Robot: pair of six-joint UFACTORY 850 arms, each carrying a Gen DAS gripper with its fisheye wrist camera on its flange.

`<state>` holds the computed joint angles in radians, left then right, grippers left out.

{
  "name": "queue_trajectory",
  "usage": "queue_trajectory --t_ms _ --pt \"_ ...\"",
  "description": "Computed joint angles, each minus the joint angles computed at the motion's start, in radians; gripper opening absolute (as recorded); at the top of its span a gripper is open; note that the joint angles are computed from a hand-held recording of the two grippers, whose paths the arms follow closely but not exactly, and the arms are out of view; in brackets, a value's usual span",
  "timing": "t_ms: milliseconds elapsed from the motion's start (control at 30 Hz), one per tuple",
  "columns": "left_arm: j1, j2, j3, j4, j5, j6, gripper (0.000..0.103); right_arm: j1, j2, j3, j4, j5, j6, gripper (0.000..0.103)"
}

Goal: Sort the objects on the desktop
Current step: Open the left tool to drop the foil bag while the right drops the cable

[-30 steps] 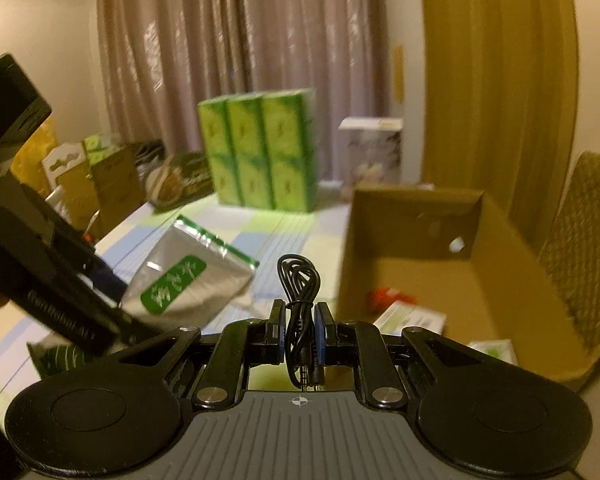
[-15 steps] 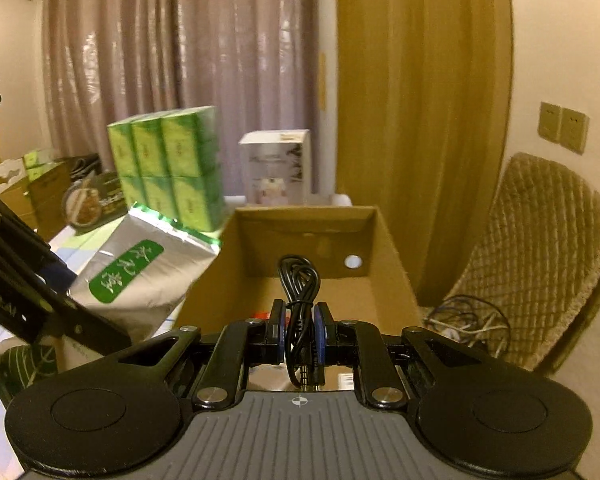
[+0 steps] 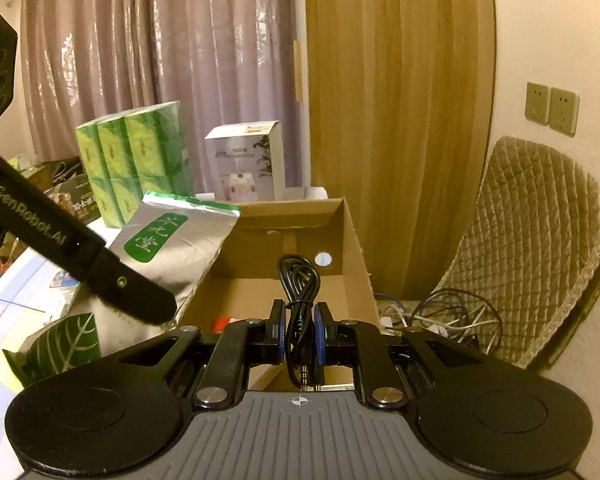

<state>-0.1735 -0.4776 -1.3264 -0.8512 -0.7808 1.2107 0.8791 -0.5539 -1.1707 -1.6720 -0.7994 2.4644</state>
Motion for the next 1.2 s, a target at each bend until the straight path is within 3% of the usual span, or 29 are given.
queue_trajectory --t_ms 467,1200 --pt "-0.012 -0.034 -0.005 -0.023 0.085 -0.021 0.049 -0.021 -0.010 0.012 -0.019 0.024 0.038 0.011" --pt "0.037 0.026 0.084 -0.069 0.079 0.150 0.055 -0.029 -0.046 -0.034 -0.002 0.049 -0.007 0.012"
